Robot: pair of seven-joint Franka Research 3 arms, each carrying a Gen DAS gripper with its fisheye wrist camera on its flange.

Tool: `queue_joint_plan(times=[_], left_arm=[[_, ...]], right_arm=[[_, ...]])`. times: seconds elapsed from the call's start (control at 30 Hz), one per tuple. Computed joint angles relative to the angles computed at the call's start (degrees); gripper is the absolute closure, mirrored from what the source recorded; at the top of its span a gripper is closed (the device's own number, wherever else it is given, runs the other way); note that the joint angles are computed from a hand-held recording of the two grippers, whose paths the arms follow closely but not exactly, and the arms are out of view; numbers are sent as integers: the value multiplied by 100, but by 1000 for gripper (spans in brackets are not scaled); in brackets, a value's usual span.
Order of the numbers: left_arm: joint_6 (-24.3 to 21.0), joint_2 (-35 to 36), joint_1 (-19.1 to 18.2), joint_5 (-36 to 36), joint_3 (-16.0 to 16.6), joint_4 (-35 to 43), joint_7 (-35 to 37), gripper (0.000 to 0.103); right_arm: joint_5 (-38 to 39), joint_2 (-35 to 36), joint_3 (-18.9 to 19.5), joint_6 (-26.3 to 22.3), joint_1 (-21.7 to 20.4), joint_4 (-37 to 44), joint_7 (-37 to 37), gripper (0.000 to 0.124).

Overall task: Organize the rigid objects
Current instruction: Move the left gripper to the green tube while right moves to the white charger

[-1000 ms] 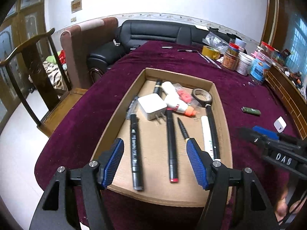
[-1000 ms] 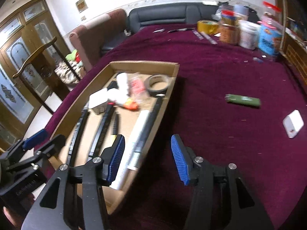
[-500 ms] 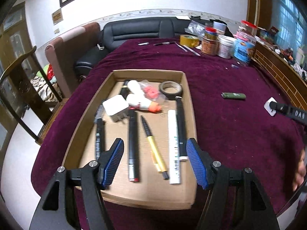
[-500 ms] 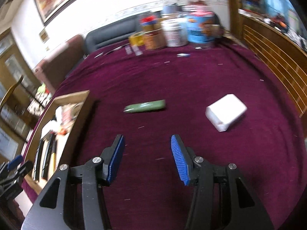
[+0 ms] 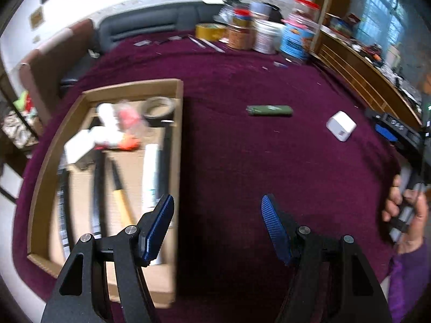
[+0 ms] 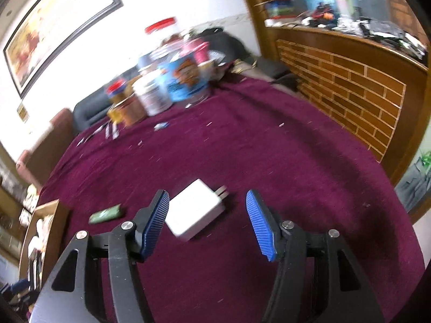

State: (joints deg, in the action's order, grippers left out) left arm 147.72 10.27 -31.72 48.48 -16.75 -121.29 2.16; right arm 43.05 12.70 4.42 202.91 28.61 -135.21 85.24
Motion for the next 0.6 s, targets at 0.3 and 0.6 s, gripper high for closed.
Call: queue_joint_plan(times=[0.3,0.6], left_arm=[[395,1147,94,-1138,142,1402,1461,42],[306,2625,-49,-1608,400,3365,3135,42]], right_arm=[[-438,112,69,217,-449,-225,925,65],[-1630,164,451,-256,-1202,-266,1860,65]])
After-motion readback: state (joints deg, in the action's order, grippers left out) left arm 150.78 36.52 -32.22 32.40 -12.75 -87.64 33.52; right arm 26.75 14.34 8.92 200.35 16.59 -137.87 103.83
